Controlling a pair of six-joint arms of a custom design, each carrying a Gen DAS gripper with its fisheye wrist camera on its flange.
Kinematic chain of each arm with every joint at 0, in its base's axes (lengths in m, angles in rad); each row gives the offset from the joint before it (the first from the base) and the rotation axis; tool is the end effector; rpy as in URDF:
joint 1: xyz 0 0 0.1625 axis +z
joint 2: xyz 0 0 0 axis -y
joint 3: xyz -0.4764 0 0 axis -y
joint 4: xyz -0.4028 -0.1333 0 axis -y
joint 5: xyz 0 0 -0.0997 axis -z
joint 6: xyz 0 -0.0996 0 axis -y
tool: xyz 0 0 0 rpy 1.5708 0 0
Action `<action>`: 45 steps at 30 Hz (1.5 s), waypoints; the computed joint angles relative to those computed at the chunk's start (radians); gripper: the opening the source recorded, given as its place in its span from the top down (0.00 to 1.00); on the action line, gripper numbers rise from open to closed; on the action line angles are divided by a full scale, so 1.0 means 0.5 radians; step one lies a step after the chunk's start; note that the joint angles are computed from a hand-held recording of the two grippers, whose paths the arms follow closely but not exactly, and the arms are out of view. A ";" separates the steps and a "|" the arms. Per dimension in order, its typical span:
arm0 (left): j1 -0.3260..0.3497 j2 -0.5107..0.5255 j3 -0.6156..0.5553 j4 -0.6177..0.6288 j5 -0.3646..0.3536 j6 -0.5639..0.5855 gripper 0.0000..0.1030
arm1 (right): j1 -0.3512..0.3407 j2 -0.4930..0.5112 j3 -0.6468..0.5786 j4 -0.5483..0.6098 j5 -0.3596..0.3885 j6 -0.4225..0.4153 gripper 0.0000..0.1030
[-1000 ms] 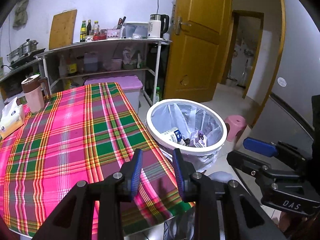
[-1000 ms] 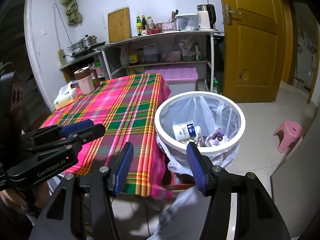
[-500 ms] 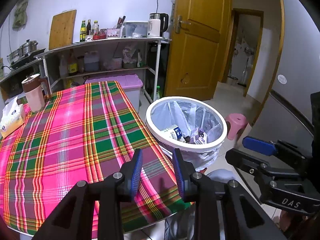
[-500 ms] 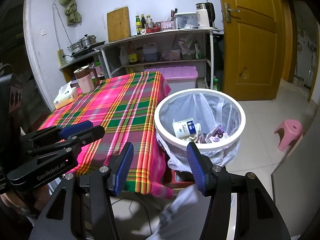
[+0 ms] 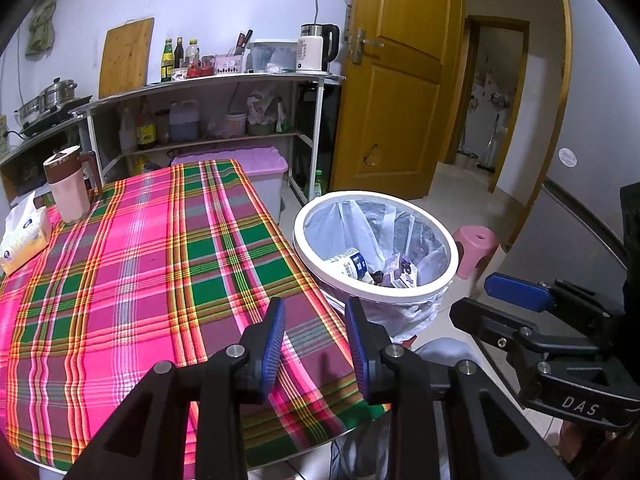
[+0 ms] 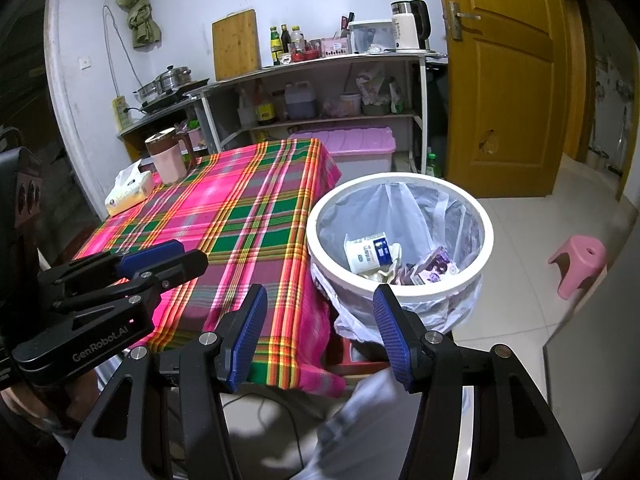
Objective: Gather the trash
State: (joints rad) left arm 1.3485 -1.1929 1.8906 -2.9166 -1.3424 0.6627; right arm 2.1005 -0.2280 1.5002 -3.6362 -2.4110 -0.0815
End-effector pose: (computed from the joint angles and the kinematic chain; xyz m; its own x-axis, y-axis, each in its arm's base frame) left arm 0.0148 -0.6415 0.3293 -0.6646 0.5426 -0.5137 0.7416 0.5629 -0.3648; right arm 0.4046 -0.5741 -0.0904 -0.8124 0.0711 0.5788 -0.4220 0.6132 -0.6677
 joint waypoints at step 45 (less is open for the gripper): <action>0.017 0.030 -0.014 -0.035 0.037 0.015 0.70 | -0.004 0.004 -0.014 0.022 0.003 0.012 0.46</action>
